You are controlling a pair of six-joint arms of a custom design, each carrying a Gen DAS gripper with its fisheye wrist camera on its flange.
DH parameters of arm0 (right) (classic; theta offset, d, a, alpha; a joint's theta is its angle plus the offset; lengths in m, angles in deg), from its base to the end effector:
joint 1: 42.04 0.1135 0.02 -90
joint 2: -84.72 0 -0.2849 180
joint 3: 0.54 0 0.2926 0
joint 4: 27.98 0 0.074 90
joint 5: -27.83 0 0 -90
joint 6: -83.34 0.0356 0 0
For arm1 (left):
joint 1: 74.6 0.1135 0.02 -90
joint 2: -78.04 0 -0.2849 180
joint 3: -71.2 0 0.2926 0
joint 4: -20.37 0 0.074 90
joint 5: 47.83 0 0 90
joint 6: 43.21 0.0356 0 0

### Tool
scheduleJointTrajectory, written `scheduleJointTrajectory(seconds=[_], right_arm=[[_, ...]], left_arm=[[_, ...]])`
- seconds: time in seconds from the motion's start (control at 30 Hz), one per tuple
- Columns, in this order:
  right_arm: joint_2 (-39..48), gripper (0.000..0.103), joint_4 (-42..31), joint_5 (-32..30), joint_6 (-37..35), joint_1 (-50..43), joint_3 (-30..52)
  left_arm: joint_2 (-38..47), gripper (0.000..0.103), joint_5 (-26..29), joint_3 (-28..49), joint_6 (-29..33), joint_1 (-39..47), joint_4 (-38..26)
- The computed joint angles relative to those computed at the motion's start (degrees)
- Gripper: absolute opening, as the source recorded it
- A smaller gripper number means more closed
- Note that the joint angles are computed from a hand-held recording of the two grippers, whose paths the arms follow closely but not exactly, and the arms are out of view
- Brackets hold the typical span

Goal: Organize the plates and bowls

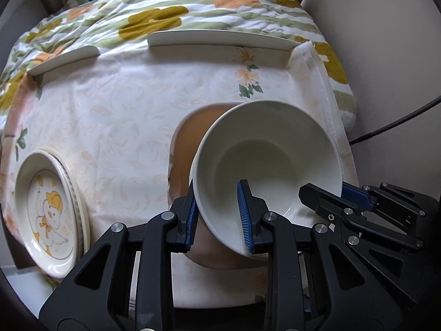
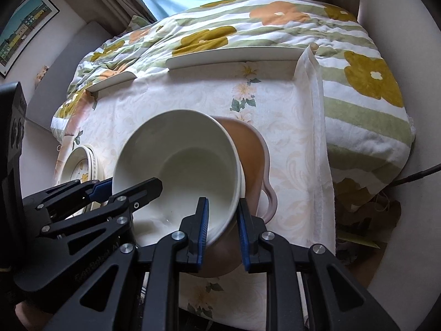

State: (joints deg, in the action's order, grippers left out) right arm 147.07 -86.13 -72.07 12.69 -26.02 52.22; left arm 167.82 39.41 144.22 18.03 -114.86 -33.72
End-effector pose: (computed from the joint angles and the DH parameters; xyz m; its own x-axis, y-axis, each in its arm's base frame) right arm 0.2075 0.0659 0.2162 -0.9501 0.0668 -0.3047 -0.0208 0.9610 0.2756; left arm 0.2568 -0.2152 0.2105 -0.9367 0.1635 -0.3095 0.2085 0.9709 -0.1180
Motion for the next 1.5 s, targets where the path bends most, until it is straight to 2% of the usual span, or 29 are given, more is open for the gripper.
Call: scheduleJointTrajectory(seconds=[0.53,0.67,0.73,0.8,0.83,0.87,0.9,0.93,1.0,1.07,1.13,1.2,1.27,1.33,1.4,1.5], right_arm=[[-4.4,0.019,0.0,0.1,-1.3,0.7,-1.8],[-5.7,0.019,-0.5,0.7,-1.8,1.0,-1.7],[-6.9,0.019,-0.9,1.0,-1.8,1.1,-1.7],[-8.4,0.019,-1.7,1.9,-1.6,1.5,-1.5],[-9.4,0.02,-2.3,2.2,-1.5,1.6,-1.5],[-10.2,0.022,-2.7,2.5,-1.3,1.7,-1.4],[-11.4,0.029,-3.3,2.7,-1.1,1.9,-1.4],[-13.0,0.041,-3.9,2.9,-1.0,2.2,-1.4],[-15.8,0.055,-5.3,4.1,-0.1,3.3,-1.3],[-19.1,0.063,-6.8,6.8,1.5,5.2,-1.1],[-22.4,0.091,-7.9,10.4,3.8,7.4,-0.9],[-26.3,0.102,-8.3,14.3,6.3,9.5,-0.9],[-29.0,0.102,-8.8,17.1,8.4,10.8,-0.4],[-29.8,0.102,-9.7,17.5,8.9,10.3,0.3],[-26.8,0.102,-12.7,15.9,7.7,8.5,2.4],[-23.2,0.102,-16.4,17.1,7.7,8.2,3.8]], left_arm=[[-0.8,0.023,-3.5,0.1,-1.3,-1.1,-1.9],[-2.8,0.028,-4.9,-0.7,-1.1,-1.9,-1.5],[-4.3,0.039,-5.5,-1.1,-0.9,-2.1,-1.3],[-5.8,0.078,-6.6,-1.5,-0.6,-2.4,-1.3],[-6.8,0.083,-7.8,-1.8,-0.6,-2.6,-1.3],[-8.3,0.086,-10.0,-2.3,-0.6,-3.0,-1.5],[-9.2,0.086,-10.6,-2.6,-0.4,-3.1,-1.5],[-10.9,0.086,-11.3,-3.3,0.0,-3.1,-1.2],[-15.6,0.086,-11.6,-5.6,1.2,-2.7,0.1],[-20.1,0.086,-12.9,-7.3,1.9,-2.7,0.3],[-23.9,0.089,-14.0,-8.6,3.2,-2.6,0.3],[-27.3,0.103,-15.4,-9.8,4.6,-2.6,-0.2],[-29.8,0.103,-15.7,-10.7,6.0,-2.2,-0.8],[-29.7,0.103,-11.9,-10.7,8.6,0.1,-2.4],[-27.9,0.103,-9.9,-10.2,10.2,2.2,-4.5],[-25.8,0.103,-6.0,-9.9,12.6,5.5,-5.5]])
